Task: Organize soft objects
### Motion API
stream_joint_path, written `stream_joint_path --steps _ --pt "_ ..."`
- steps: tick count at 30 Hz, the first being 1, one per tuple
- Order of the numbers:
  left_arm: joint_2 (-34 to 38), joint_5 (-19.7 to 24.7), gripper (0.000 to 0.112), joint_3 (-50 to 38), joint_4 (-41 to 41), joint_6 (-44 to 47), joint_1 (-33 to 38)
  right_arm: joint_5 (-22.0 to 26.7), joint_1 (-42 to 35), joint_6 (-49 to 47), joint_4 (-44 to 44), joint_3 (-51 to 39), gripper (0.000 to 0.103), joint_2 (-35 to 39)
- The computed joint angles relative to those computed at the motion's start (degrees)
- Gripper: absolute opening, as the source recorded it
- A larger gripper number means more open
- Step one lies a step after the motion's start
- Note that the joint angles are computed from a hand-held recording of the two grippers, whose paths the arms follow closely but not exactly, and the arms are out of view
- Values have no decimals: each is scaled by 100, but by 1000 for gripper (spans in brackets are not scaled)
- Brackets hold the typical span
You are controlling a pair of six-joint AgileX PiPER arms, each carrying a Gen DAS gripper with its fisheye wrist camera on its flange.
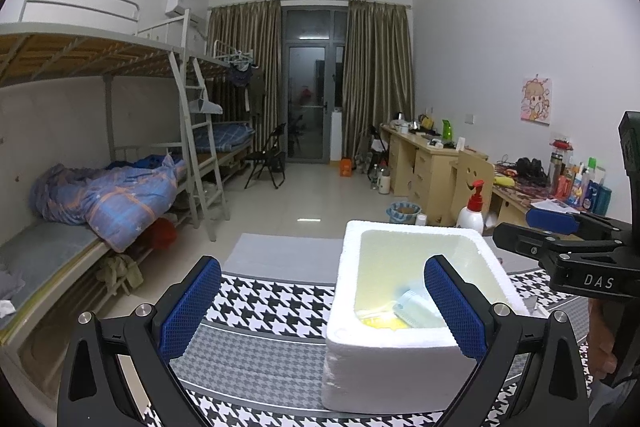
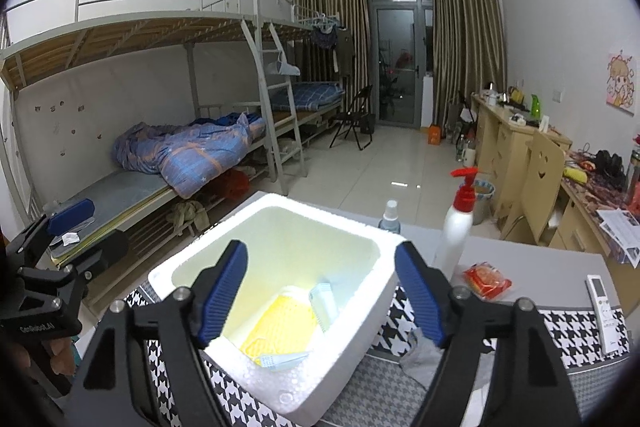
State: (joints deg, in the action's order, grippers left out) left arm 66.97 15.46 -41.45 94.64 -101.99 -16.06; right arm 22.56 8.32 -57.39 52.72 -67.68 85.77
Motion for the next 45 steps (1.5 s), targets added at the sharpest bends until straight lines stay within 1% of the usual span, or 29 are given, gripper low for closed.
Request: stream_joint_path --steps 3,7,8,12,19,24,28,36,39,45 --pt "-29 -5 102 -17 -59 66 -67 -55 -59 -194 179 129 85 -110" --pt "-78 -2 102 -26 -66 99 -131 -135 -119 -415 379 221 86 -178" --pt "-84 83 102 -37 -134 160 -237 -153 -144 -465 435 258 86 -209" --pt "-102 148 102 -47 -140 182 -389 -175 -249 -667 642 334 89 -294" --pt "-138 156 102 -85 -166 190 -556 -157 -470 -1097 1117 528 90 -461" --pt "-120 250 102 -139 -153 174 -800 -110 -636 -1294 1353 636 91 -578" --pt "-81 325 102 -188 -174 211 -970 -78 -803 -1520 1566 709 94 -653" --pt "14 471 102 -292 -283 298 -1284 51 -1179 -1903 1952 911 94 -803" --pt "47 381 102 -340 -313 326 -1282 85 -1304 -1968 2014 970 94 -849" --pt "94 398 102 -403 -295 251 -1506 192 -1585 -2137 2134 1098 94 -980"
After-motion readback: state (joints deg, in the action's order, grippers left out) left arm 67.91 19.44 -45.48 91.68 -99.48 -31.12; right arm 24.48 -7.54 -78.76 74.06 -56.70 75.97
